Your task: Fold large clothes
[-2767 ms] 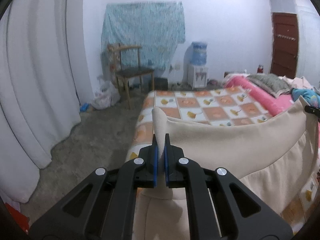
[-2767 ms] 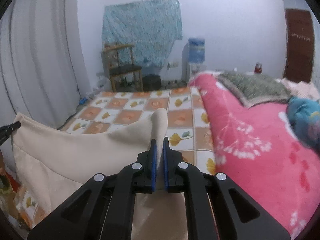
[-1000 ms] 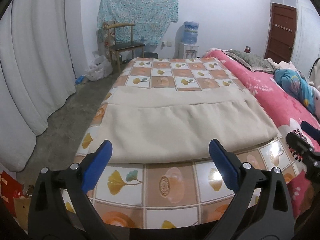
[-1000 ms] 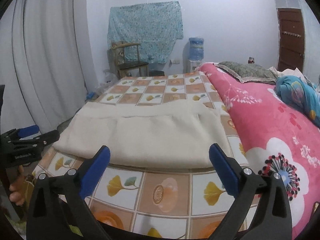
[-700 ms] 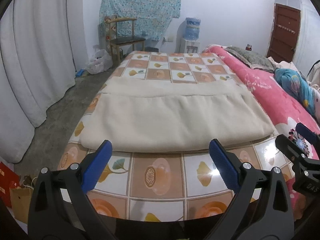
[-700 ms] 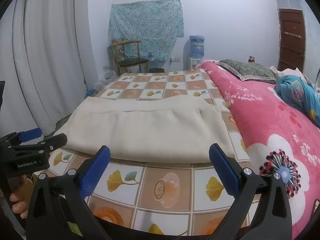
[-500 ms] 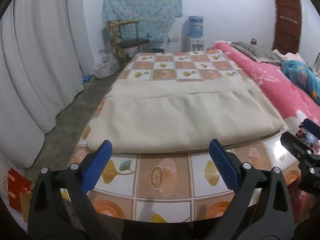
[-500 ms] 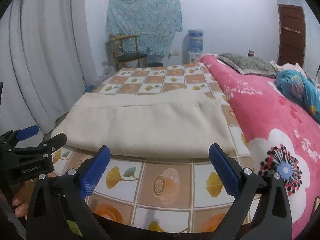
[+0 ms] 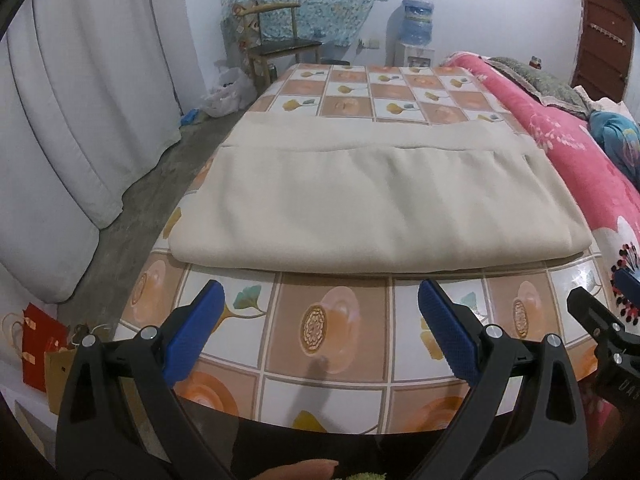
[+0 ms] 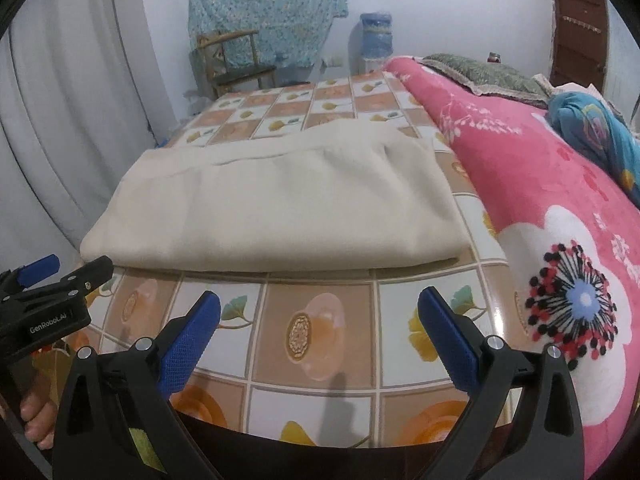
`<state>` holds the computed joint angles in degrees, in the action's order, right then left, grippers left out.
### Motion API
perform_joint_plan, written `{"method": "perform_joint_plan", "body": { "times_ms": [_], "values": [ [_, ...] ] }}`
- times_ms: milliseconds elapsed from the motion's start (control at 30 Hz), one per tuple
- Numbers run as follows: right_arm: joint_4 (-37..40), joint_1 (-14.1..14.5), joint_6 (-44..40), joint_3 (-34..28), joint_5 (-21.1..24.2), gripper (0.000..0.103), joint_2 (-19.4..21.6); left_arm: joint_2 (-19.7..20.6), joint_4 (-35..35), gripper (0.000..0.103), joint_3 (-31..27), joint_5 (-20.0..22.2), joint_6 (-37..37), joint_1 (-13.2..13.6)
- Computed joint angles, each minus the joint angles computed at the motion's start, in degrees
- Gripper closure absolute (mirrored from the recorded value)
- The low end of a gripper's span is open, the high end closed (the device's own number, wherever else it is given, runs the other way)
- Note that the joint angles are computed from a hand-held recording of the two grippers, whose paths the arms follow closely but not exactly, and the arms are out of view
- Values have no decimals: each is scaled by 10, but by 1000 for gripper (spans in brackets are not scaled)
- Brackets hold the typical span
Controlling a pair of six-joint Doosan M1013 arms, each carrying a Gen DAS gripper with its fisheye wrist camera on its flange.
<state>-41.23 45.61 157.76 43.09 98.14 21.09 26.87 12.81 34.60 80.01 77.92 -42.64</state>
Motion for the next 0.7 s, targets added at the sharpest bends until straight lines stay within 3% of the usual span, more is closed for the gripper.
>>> {"method": "perform_joint_plan", "body": {
  "times_ms": [700],
  "values": [
    [13,-6,-16,-11,13,7,7,10,-18,9,-14,20,12,-1]
  ]
}}
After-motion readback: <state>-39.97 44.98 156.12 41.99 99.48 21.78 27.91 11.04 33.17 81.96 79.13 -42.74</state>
